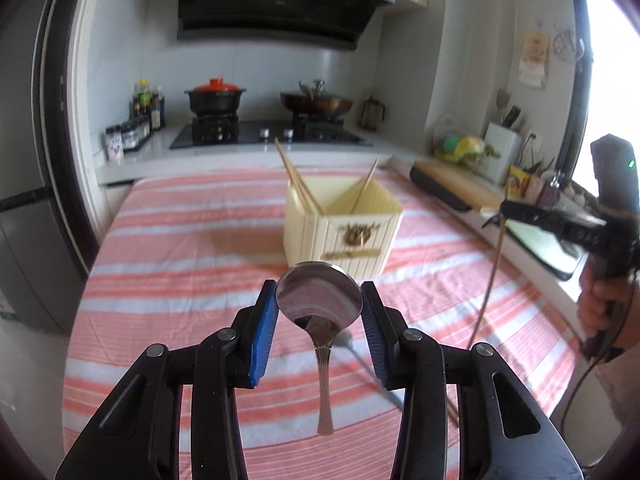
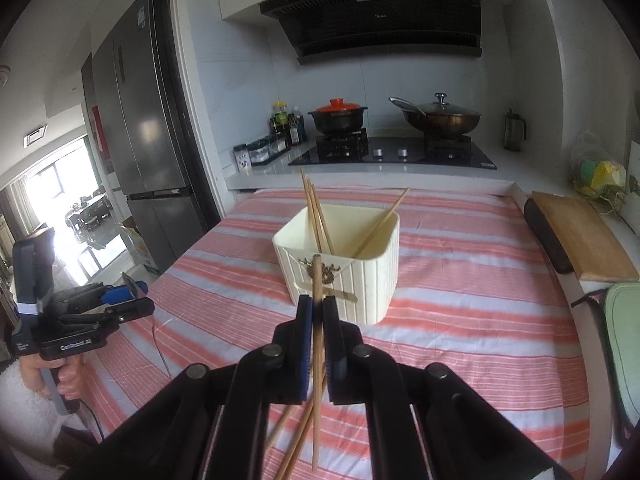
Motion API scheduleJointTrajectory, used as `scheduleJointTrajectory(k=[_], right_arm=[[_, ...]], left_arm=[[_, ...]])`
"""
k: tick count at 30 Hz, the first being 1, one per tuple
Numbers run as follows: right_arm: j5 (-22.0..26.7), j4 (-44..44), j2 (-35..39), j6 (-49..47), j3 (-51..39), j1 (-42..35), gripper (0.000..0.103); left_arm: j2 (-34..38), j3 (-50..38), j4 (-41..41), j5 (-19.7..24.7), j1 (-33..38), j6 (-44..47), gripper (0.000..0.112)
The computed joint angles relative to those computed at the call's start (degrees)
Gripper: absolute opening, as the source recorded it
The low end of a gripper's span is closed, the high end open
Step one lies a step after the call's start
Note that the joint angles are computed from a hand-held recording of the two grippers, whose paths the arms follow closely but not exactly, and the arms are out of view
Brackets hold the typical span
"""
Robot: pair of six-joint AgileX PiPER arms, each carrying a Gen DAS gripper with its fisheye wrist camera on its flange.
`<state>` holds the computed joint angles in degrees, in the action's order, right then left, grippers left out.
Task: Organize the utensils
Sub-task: 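Lift the large spoon with the left gripper and carry it over the caddy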
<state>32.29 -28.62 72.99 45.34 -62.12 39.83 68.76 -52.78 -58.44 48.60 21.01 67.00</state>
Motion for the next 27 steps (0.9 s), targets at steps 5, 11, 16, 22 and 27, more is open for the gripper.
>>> scheduleJointTrajectory(k=[5,11,16,22,27], right_arm=[[0.0,-0.4,3.4,-1.4,-4.8,-1.0,0.005],[0.9,3.5,10.7,-11.7,-18.6,-5.3,0.005],[-1.4,2.3,18.9,-15.5,-32.9,-9.1,0.005],[-6.1,5.1,28.1,-21.7,-41.9,-12.2,0.005],[-1.2,18.8,38.2,-34.2,-50.1,-14.8,0.005]], left_arm=[[3.9,-10.3,0.5,4.0,-0.2,-4.9,0.041],[13.6,-32.7,3.6,4.0,-3.8,-17.4,0.041],[25.5,-51.3,12.2,-3.4,-11.3,-32.1,0.041],[38.6,-64.1,23.0,-6.9,-18.2,-44.8,0.041],[50.9,-76.6,31.6,1.3,-21.5,-53.1,0.041]])
